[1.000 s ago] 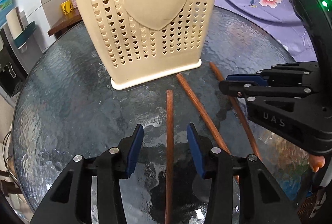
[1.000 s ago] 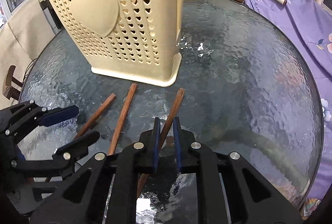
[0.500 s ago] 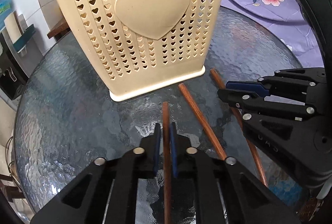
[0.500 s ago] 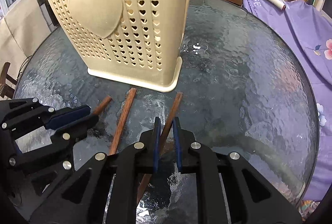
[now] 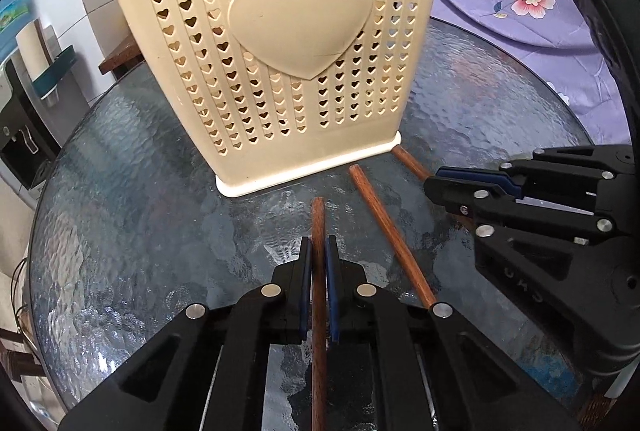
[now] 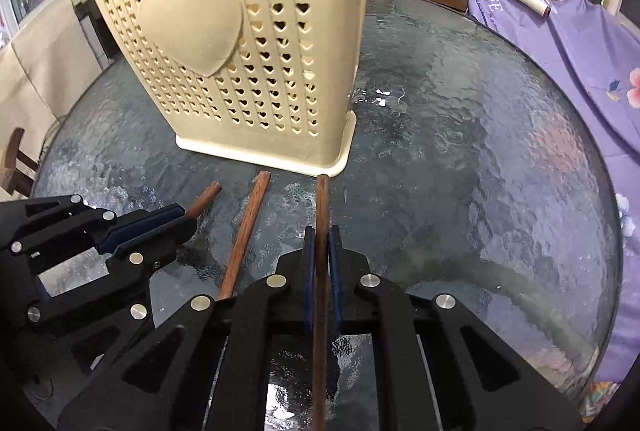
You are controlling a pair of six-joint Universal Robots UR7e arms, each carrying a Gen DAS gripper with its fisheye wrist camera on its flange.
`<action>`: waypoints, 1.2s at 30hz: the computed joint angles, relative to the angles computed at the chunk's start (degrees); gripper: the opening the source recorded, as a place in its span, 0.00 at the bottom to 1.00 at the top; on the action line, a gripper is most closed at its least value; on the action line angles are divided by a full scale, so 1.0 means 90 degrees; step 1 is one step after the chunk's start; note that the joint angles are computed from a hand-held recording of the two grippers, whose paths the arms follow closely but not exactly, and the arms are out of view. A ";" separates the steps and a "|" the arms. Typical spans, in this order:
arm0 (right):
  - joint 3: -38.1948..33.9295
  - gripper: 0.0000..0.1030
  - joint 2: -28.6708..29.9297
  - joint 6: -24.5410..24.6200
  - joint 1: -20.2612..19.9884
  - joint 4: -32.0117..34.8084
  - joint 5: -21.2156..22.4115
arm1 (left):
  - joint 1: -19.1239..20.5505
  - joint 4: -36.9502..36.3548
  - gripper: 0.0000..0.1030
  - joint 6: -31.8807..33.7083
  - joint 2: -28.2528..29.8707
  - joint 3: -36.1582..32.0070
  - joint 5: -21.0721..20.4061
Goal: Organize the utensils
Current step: 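Close left tool on a brown chopstick while right tool grasps another brown chopstick, then lift both brown chopsticks and carry them above the cream basket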
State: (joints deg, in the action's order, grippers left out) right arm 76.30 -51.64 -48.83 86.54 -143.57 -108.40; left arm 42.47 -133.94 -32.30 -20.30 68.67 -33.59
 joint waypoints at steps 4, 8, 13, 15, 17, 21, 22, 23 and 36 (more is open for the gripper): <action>-0.0011 0.07 -0.0076 0.0087 -0.0069 0.0086 0.0294 | -0.0025 -0.0148 0.07 -0.0033 -0.0101 0.0151 0.0073; 0.0070 0.07 -0.0257 0.0094 -0.0113 0.0122 0.0660 | -0.0119 -0.0605 0.07 0.0053 -0.0307 0.0455 0.0224; 0.0216 0.07 -0.0591 0.0092 -0.0159 0.0177 0.1273 | -0.0272 -0.1356 0.07 0.0294 -0.0580 0.0860 0.0458; 0.0276 0.07 -0.0734 0.0093 -0.0165 0.0207 0.1552 | -0.0337 -0.1680 0.07 0.0440 -0.0673 0.0997 0.0552; 0.0363 0.07 -0.0913 0.0081 -0.0168 0.0211 0.1869 | -0.0400 -0.1986 0.07 0.0609 -0.0726 0.1083 0.0624; 0.0511 0.07 -0.1291 -0.0005 -0.0152 0.0261 0.2502 | -0.0562 -0.2803 0.07 0.1069 -0.0822 0.1251 0.0766; 0.0562 0.07 -0.1398 -0.0061 -0.0153 0.0260 0.2672 | -0.0609 -0.3016 0.07 0.1182 -0.0859 0.1315 0.0809; 0.0604 0.07 -0.1482 -0.0118 -0.0156 0.0278 0.2788 | -0.0659 -0.3252 0.07 0.1310 -0.0891 0.1375 0.0845; 0.0717 0.07 -0.1977 -0.0274 -0.0122 0.0628 0.3357 | -0.1102 -0.4574 0.07 0.2278 -0.1064 0.1670 0.1122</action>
State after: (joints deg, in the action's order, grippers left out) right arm 82.75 -69.43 -51.29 85.44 -137.92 -78.19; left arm 32.55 -175.11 -11.81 -29.88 83.70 -23.50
